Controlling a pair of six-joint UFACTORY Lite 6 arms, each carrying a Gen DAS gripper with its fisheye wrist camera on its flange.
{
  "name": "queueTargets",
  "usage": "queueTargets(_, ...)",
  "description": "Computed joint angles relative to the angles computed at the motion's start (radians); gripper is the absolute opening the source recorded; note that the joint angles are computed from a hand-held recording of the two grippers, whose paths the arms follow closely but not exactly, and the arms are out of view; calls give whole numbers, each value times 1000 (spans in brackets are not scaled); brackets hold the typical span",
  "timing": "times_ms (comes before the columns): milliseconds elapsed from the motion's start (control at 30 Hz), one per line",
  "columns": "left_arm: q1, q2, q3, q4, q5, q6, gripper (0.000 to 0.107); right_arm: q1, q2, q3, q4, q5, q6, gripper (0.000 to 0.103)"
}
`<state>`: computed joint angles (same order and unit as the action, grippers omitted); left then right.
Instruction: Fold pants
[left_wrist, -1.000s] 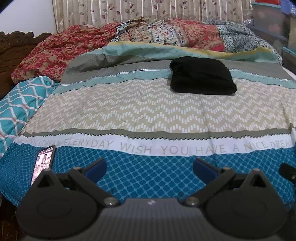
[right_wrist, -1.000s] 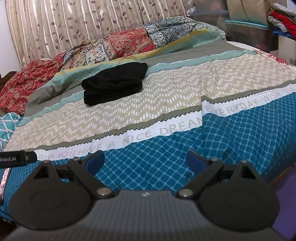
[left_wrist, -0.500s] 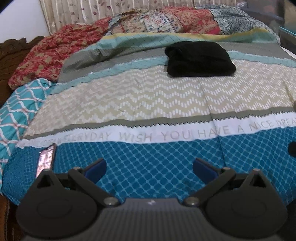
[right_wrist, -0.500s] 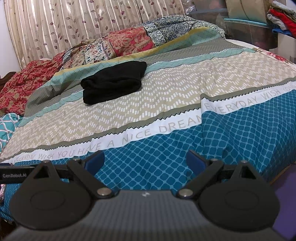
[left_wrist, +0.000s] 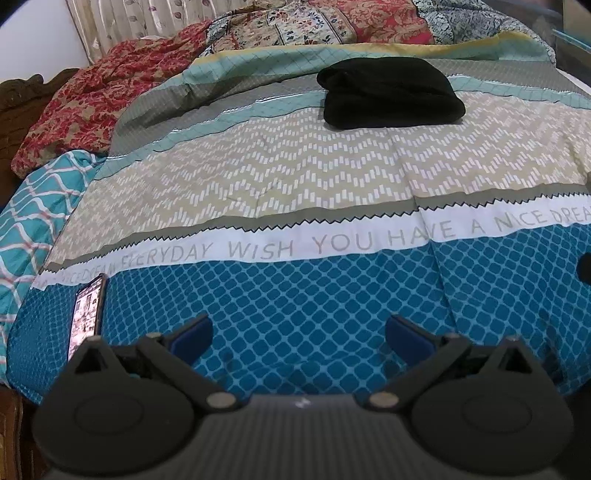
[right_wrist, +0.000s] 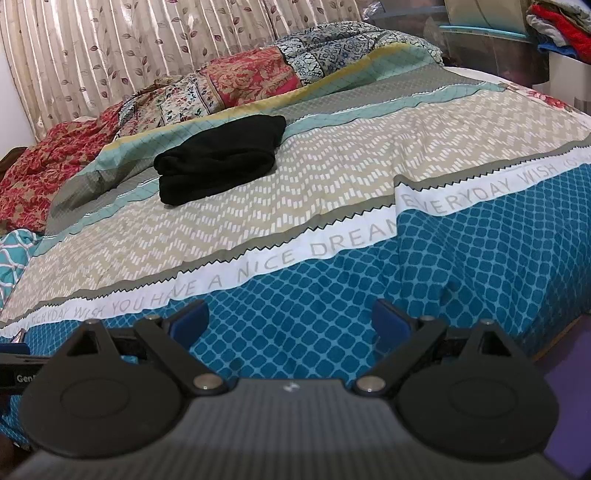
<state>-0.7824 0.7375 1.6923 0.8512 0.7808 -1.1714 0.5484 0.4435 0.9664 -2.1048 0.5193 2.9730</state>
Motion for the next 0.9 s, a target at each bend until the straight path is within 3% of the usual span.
queueTargets(900,26,25,27,-77,21,50,103,3,22,23,37,-17,-14,96)
